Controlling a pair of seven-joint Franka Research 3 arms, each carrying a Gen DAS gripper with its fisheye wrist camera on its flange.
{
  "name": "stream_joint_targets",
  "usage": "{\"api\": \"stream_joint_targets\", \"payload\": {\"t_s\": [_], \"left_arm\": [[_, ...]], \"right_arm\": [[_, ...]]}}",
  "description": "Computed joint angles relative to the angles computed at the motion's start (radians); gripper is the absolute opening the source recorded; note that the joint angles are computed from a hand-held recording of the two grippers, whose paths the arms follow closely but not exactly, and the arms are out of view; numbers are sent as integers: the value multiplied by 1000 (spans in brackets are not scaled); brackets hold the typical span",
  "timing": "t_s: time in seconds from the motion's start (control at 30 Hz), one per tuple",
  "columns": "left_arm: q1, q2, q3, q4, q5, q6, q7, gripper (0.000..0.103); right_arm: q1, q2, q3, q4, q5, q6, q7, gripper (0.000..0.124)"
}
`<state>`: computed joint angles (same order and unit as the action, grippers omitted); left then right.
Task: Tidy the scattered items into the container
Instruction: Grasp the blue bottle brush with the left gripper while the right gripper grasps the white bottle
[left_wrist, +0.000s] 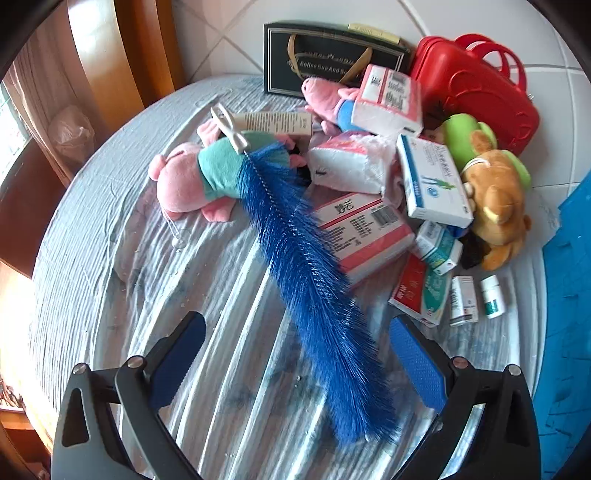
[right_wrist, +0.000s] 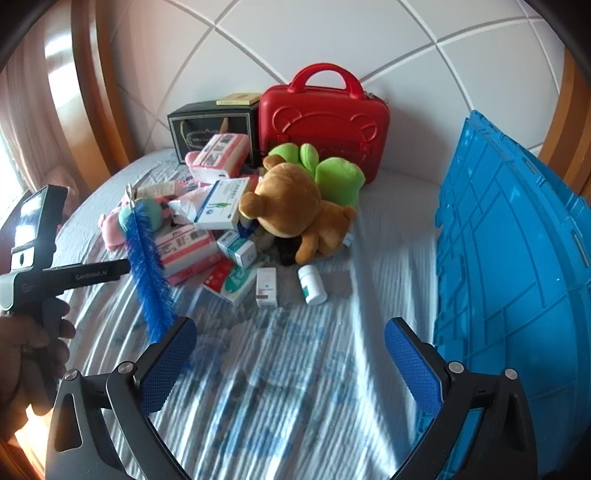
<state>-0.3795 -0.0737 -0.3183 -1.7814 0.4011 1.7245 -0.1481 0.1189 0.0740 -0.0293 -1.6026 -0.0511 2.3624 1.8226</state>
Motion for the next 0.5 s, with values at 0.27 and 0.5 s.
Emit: {"api": "stream_joint_targets", "payload": {"t_s": [0.27, 0.5], "left_arm": [[39, 59, 40, -71, -94, 141, 66, 74], [53, 87, 52, -95, -148, 222, 102, 26]], "right_arm": [[23, 188, -21, 130, -60, -33, 14, 103], [22, 411, -64, 320, -58, -34, 3, 103]]}}
